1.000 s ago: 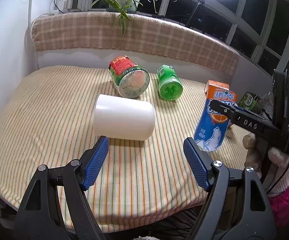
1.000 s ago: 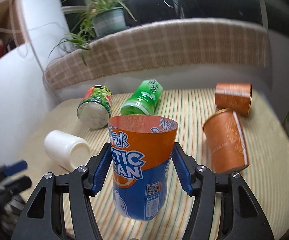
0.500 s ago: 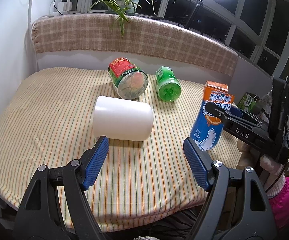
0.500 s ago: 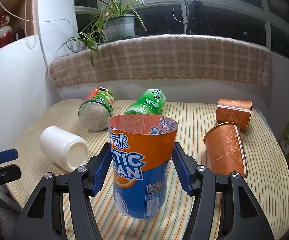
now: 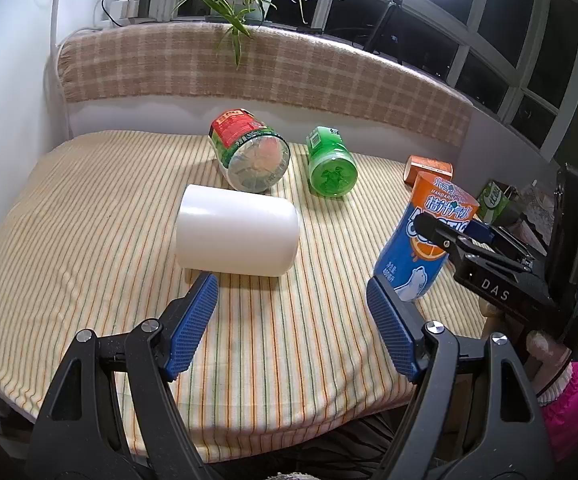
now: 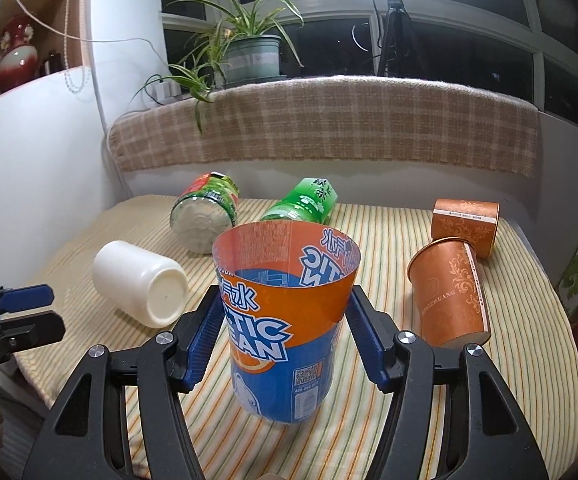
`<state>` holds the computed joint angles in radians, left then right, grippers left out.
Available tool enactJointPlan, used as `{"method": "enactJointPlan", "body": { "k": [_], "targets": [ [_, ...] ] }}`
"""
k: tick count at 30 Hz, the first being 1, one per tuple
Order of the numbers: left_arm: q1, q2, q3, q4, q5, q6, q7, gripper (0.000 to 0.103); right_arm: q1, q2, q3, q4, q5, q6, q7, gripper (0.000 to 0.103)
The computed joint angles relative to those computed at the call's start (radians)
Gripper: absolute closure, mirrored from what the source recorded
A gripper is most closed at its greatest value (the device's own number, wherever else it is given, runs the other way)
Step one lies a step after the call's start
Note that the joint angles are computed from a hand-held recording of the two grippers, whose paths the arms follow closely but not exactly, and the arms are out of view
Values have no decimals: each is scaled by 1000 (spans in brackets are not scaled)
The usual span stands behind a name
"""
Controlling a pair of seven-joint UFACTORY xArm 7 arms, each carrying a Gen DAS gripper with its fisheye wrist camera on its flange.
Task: Flip cup upright
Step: 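Rotate the held bottle with the right tool until its open end points up, then lower the bottle base onto the table and open the right tool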
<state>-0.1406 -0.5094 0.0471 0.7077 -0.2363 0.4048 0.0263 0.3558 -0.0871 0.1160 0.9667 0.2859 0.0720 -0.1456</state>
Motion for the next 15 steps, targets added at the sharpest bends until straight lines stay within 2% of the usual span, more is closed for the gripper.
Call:
{"method": "enactJointPlan", "body": {
  "k": [3, 10, 15],
  "targets": [
    [1, 0, -2, 0, 4, -1, -4, 24, 20, -7, -10, -7, 46, 2, -43, 41],
    [7, 0, -9, 0, 17, -16, -12, 24, 32, -20, -13, -21, 81, 11, -66, 35],
    [1, -2, -10, 0, 23, -48, -5, 24, 36, -65, -17, -55, 76, 9, -47, 32]
  ]
}}
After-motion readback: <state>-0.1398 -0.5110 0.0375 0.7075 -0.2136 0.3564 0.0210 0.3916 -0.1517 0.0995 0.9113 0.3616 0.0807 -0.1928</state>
